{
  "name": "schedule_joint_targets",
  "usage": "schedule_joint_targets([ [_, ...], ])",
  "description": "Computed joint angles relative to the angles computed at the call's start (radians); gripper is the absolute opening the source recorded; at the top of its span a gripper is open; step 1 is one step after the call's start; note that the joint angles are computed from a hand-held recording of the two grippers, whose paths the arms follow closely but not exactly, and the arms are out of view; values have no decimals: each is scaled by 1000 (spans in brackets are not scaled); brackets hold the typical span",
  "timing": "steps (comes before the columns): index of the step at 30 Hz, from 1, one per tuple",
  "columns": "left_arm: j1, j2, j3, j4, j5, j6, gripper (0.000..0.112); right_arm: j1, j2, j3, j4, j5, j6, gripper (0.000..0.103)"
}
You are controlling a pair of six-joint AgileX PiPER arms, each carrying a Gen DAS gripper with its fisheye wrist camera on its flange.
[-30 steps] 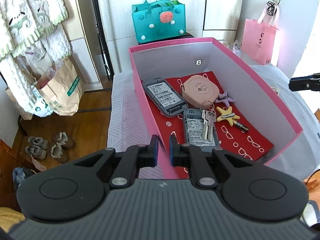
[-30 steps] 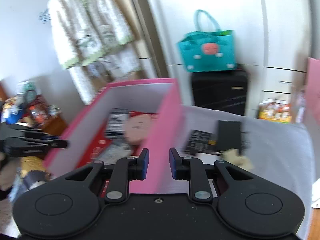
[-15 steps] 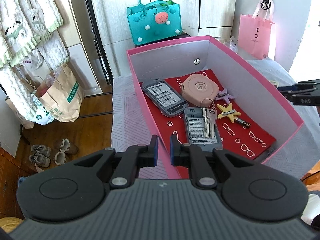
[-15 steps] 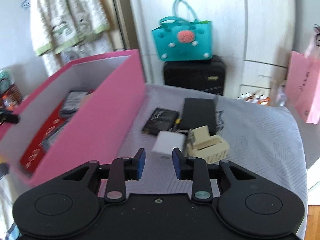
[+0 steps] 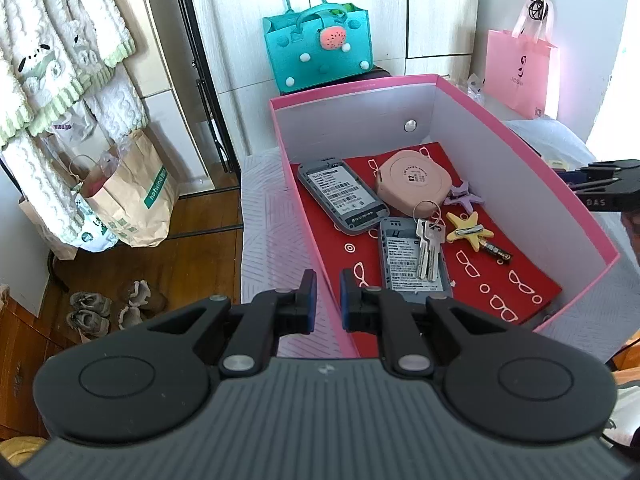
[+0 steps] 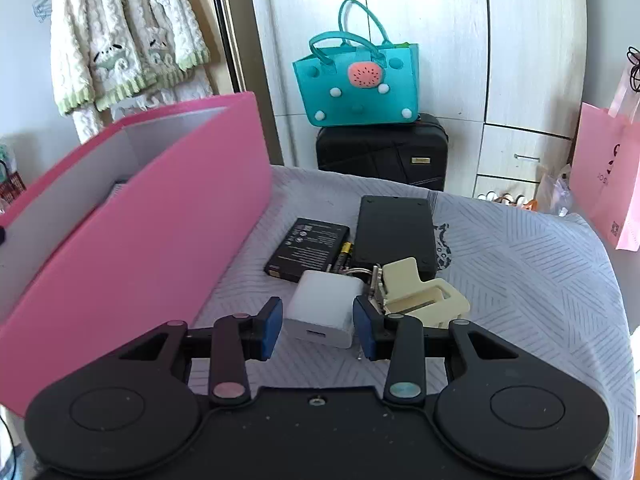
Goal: Organize rigid objects
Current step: 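Move the right gripper to the white charger and grasp it, then carry the white charger with the right gripper into the box, release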
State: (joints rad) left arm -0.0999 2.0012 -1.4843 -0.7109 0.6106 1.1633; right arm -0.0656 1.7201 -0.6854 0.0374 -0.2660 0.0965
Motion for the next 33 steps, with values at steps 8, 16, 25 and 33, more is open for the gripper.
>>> schedule_joint_targets([
  [8,-21,23,-16,47,-13,-58,10,87,54,-23,439,-67,-413,54],
  [16,-16,30,-35,62,14,-96,10,158,48,-12,715,-117,-674,51],
  [25,-10,13,-14,39,10,-65,9,149,-93,102,549,21,-468,51],
  [33,-9,7,-8,38,15,-71,9,134,-88,98,393,92,-315,54],
])
